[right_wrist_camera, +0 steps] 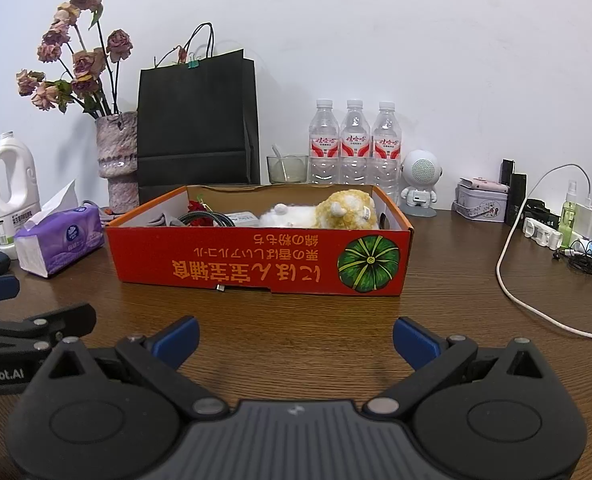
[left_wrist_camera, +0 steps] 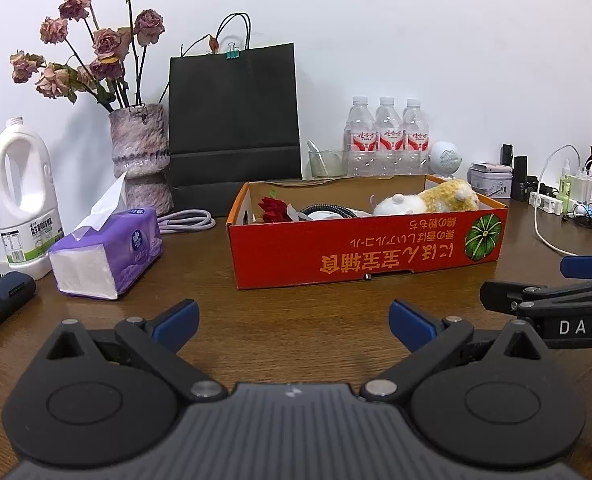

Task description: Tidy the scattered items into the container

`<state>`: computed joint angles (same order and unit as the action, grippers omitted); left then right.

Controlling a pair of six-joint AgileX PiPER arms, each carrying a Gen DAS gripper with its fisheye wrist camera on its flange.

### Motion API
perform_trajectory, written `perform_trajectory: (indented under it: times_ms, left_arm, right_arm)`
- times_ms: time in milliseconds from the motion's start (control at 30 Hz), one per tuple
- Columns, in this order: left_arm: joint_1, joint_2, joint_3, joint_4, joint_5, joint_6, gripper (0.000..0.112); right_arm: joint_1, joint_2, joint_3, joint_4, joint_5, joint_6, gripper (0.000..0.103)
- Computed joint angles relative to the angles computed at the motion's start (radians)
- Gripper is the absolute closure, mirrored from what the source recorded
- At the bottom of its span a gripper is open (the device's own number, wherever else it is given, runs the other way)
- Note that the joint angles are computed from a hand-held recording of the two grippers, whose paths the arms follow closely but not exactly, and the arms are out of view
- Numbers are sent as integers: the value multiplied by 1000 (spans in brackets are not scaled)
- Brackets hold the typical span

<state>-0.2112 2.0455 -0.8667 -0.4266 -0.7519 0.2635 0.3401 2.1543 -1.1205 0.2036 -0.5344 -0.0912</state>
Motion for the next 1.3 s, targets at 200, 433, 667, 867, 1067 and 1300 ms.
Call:
perform_trajectory:
  times_ms: [200, 433, 667, 867, 1067, 1300]
  left_arm:
    - [5, -1, -1, 10, 8, -12, 9]
    - [8, -2, 1, 23, 8, -20, 9]
    - [2, -3, 4, 17, 2, -9, 9]
    - [13, -5, -4, 41, 27, -25, 9]
    - [16, -2, -8, 41, 33, -26, 9]
    - [5, -1, -9, 10, 26, 6, 9]
  right_arm:
    - [-1, 0, 0, -6, 1, 5, 0]
    - [-1, 0, 0, -6, 1, 6, 0]
    - [-1, 0, 0, -9, 1, 5, 0]
    - [-1, 0, 0, -7, 1, 3, 0]
    - [-1, 0, 2, -8, -2, 1, 0]
    - [-1, 0, 2, -9, -2, 0, 0]
